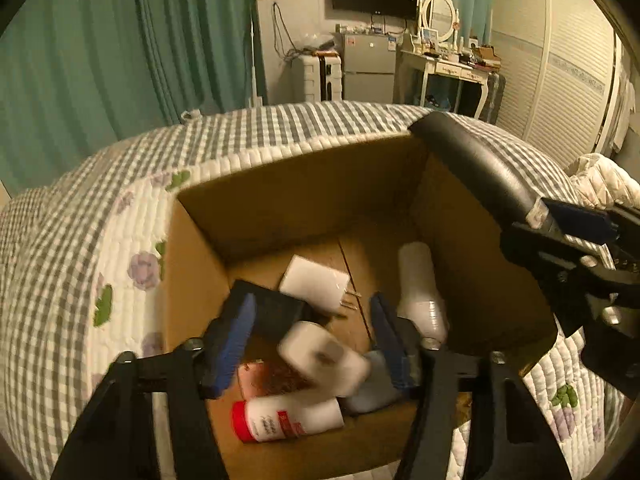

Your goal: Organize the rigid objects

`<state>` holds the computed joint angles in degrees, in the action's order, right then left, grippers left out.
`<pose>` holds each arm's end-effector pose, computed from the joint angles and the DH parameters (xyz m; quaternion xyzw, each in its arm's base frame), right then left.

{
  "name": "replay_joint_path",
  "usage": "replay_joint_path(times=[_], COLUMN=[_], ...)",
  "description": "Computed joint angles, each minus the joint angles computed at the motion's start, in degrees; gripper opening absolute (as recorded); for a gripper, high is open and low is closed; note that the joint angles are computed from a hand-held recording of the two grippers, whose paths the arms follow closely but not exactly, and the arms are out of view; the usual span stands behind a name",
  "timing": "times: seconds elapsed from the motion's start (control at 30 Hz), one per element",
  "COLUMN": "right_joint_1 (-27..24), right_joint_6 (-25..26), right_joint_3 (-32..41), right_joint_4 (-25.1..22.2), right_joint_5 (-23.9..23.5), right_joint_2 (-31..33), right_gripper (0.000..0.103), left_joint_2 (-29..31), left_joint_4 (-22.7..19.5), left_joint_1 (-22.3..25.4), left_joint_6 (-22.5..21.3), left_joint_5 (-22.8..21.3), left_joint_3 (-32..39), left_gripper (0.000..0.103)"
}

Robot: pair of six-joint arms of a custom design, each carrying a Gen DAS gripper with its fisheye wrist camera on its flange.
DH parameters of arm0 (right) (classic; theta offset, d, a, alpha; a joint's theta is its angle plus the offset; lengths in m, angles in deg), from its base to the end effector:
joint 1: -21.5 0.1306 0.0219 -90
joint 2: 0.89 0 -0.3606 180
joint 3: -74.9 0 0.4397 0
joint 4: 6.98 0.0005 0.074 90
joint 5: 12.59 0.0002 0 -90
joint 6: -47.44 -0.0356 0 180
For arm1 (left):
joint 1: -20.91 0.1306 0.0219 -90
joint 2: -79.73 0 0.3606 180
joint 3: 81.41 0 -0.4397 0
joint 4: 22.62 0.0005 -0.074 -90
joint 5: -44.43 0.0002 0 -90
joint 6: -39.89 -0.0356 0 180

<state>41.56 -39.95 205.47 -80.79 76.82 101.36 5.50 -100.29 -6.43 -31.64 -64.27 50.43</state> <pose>0.5281 0.1927 0.6133 -0.1838 0.9071 0.0622 0.3736 0.5217 -0.2574 0.5863 0.0188 0.9332 0.0150 0.3586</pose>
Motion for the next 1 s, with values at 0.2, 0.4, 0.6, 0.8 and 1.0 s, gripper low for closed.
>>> replay_joint_path(times=[0.2, 0.4, 0.6, 0.8, 1.0], right_joint_1=[-0.2, 0.5, 1.6, 1.5, 2.8], right_joint_6=[-1.4, -3.1, -3.7, -4.8, -0.9], right_joint_3=[2.4, 7.9, 9.3, 8.9, 3.9], right_joint_4=[0.3, -0.2, -1.4, -2.9, 2.4], right_joint_5=[-0.8, -2.7, -3.8, -4.7, 1.7], right_joint_2=[2.1, 6.4, 8.9, 9.6, 3.9], right_gripper=[0.043, 0.043, 0.044, 0.045, 0.071], left_joint_2=[0.0, -1.1, -2.1, -3.9, -5.0], left_joint_4=[-0.1, 1.2, 1.1, 0.9, -0.5], left_joint_1=[1.3, 2.8, 4.2, 4.4, 3.2], left_joint_6=[0.1, -0.1, -0.6, -0.6, 0.0], left_joint_5=[0.3, -0.6, -1.9, -3.9, -5.8], left_joint_3=[1.7, 1.1, -0.1, -1.7, -0.2], left_gripper=[0.068, 0.068, 0.068, 0.068, 0.074])
